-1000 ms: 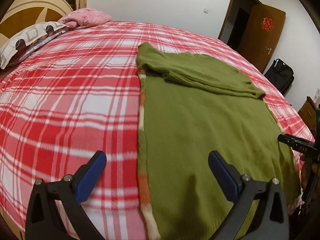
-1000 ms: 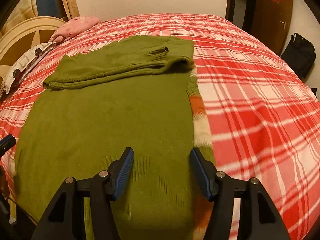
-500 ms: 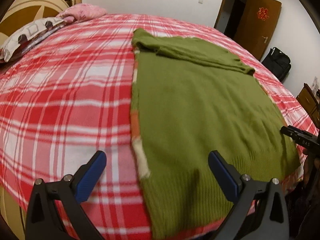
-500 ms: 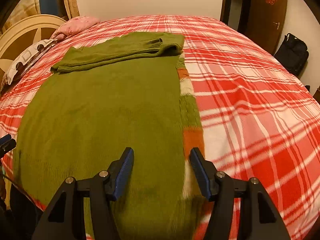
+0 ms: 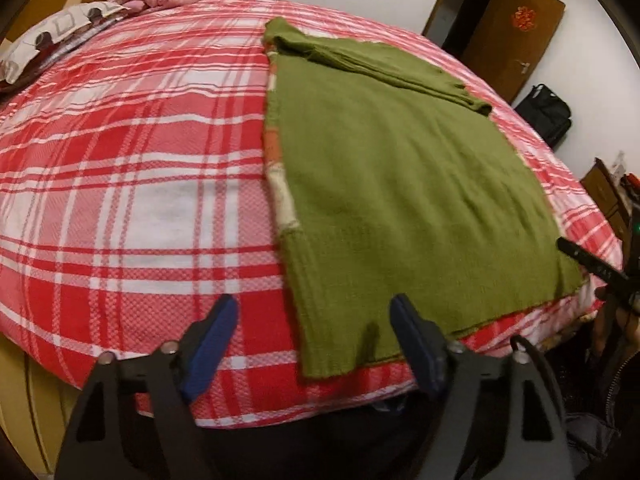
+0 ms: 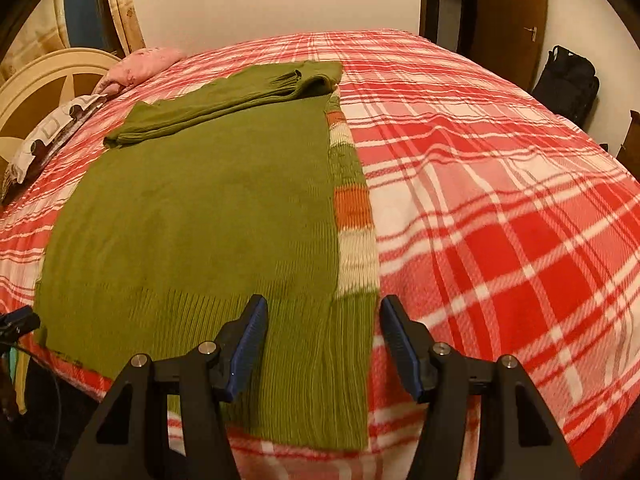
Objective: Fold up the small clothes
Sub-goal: 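Move both grippers down to the ribbed hem of the green sweater, then close both grippers on the ribbed hem of the green sweater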
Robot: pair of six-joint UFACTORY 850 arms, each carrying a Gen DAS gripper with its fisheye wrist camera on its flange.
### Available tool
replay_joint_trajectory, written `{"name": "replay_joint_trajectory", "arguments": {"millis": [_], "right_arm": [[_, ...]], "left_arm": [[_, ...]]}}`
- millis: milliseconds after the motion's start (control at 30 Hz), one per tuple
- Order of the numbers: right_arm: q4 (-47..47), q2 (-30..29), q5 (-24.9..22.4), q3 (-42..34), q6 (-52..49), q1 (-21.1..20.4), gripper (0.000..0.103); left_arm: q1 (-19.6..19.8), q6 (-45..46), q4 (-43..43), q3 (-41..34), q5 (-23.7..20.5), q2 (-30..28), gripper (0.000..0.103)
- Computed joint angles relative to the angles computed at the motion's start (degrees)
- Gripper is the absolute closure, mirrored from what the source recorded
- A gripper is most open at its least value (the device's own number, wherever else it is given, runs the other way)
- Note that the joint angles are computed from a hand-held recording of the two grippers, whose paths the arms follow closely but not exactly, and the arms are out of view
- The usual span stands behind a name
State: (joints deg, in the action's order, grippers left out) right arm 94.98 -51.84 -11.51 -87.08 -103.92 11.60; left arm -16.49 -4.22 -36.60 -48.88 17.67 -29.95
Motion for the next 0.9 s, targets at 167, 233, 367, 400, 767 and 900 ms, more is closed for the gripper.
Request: {"name": "replay_joint_trajectory", "arguments": {"millis": [167, 233, 367, 400, 767, 900], "right_arm": [[2.47, 1.46, -2.58, 2.77, -2.26, -0.84, 0.043], [2.90, 1.78, -2.92, 3.41, -3.12, -0.91, 0.043], [0.58, 2.16, -3.89, 4.08, -1.04, -1.07, 0.043], [-0.84, 2.17, -4.39, 4.06, 0.45, -1.19, 0.043], [-13.98, 1.78, -10.44, 3.15, 15.50, -3.41, 0.062], [-15.82, 1.72, -11.33, 3.19, 17.06, -3.59, 0.063]], "left_arm": [[-0.51, -6.02, 5.80, 0.17, -0.35, -0.16, 0.030], [-0.68, -6.29, 6.17, 0.15, -0.40, -0.19, 0.033], [-0.85, -5.92, 6.10, -0.16, -1.16, -0.41, 0.038], [-0.91, -6.43, 6.80, -0.16, -1.31, -0.42, 0.041], [-0.04, -15.02, 15.78, 0.73, -0.39, -0.37, 0.081], [-0.09, -13.65, 14.81, 0.60, -0.69, -0.54, 0.072]]}}
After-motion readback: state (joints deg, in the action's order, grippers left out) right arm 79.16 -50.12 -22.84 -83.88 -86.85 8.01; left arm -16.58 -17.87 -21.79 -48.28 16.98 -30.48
